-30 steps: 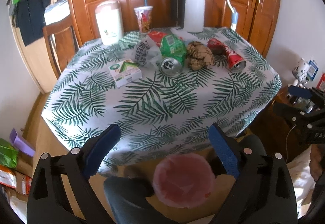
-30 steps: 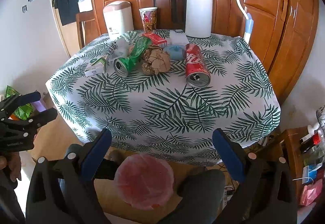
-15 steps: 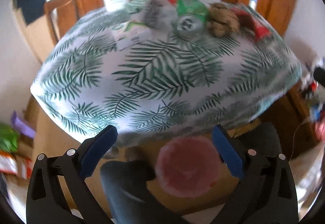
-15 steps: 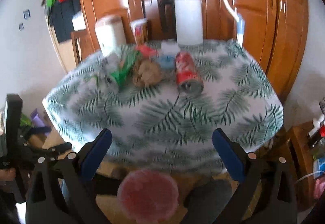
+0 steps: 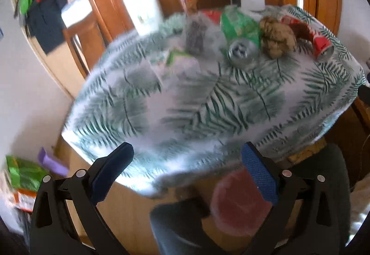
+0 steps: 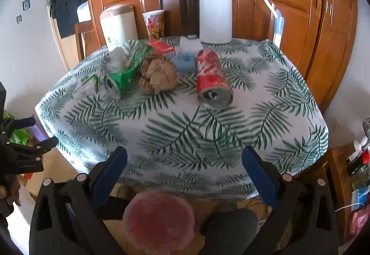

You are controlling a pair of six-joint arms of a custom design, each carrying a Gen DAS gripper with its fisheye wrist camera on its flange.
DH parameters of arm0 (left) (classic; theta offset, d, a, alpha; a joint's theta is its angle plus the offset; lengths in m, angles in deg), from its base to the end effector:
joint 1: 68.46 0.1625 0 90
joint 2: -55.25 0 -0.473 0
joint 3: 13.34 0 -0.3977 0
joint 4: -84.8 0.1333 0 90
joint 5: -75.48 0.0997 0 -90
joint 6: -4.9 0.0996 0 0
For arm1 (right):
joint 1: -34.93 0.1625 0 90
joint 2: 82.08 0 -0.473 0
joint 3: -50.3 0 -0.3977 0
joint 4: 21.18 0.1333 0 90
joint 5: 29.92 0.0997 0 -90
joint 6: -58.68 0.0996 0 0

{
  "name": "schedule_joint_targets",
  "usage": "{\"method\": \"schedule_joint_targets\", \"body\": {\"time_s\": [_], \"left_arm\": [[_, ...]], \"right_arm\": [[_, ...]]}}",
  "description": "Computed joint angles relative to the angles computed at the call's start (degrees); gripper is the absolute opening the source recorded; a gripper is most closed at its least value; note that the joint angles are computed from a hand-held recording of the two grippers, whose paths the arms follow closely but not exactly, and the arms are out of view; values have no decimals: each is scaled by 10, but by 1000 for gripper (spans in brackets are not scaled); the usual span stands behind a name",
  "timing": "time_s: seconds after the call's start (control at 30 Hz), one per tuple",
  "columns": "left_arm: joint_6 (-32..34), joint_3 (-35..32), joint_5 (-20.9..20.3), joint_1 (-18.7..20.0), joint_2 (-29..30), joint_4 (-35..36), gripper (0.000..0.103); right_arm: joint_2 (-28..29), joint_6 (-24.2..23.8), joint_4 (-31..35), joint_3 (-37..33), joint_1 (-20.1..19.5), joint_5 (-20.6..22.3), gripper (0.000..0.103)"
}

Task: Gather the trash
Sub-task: 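Reach the left tool to the white eye-drop box while the right tool reaches the red can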

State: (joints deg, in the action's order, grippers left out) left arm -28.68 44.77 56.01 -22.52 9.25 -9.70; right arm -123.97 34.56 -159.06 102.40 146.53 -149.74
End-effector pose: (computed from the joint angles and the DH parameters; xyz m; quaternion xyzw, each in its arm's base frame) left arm -0.4013 -0.7414 0.3732 0.1126 0.8078 -0.3189 0.4828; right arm 0.4001 -0.7829 0.4004 0.2788 -0.8750 0.3065 0.2503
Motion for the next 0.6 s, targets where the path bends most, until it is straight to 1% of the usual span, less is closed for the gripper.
{"method": "schedule_joint_targets", "body": {"time_s": [0.03, 0.07, 0.1, 0.13, 0.17, 0.2, 0.23, 0.27, 0.3, 0.33, 0.37, 0.4, 0.47, 0.6], "left_arm": [[46, 11, 3, 0, -2, -60, 97], [85, 13, -2, 3, -2, -110, 97], [109, 10, -8, 7, 0, -141, 97], [133, 7, -14, 10, 2, -173, 97], [160, 7, -16, 13, 5, -213, 97], [192, 10, 0, 15, 9, -268, 97], [210, 6, 9, 16, 14, -299, 97], [220, -5, 5, 19, 18, -306, 97], [228, -26, -21, 26, 22, -289, 97], [212, -56, -35, 33, 31, -248, 97], [192, -86, -39, 40, 42, -210, 97], [190, -110, -45, 46, 53, -196, 97], [180, -145, -29, 54, 73, -171, 97], [155, -268, -48, 73, 135, -95, 97]], "right_arm": [[5, -7, -14, -5, 1, -1, 98], [10, -4, -16, -13, 2, -2, 98], [13, 1, -13, -21, 1, 3, 98], [17, 10, -5, -32, -1, 17, 98], [25, 17, 0, -47, -1, 18, 98], [28, 16, 1, -51, -1, 16, 98], [37, 9, 13, -70, -1, 13, 98], [47, -3, 25, -87, 0, 3, 98], [55, -16, 24, -97, 1, -9, 98], [64, -33, 12, -106, 3, -19, 98], [73, -41, 8, -116, 3, -29, 98], [82, -44, 10, -130, 3, -35, 98], [102, -45, 30, -166, -2, -34, 98], [139, -50, 49, -227, -6, -50, 98]]}}
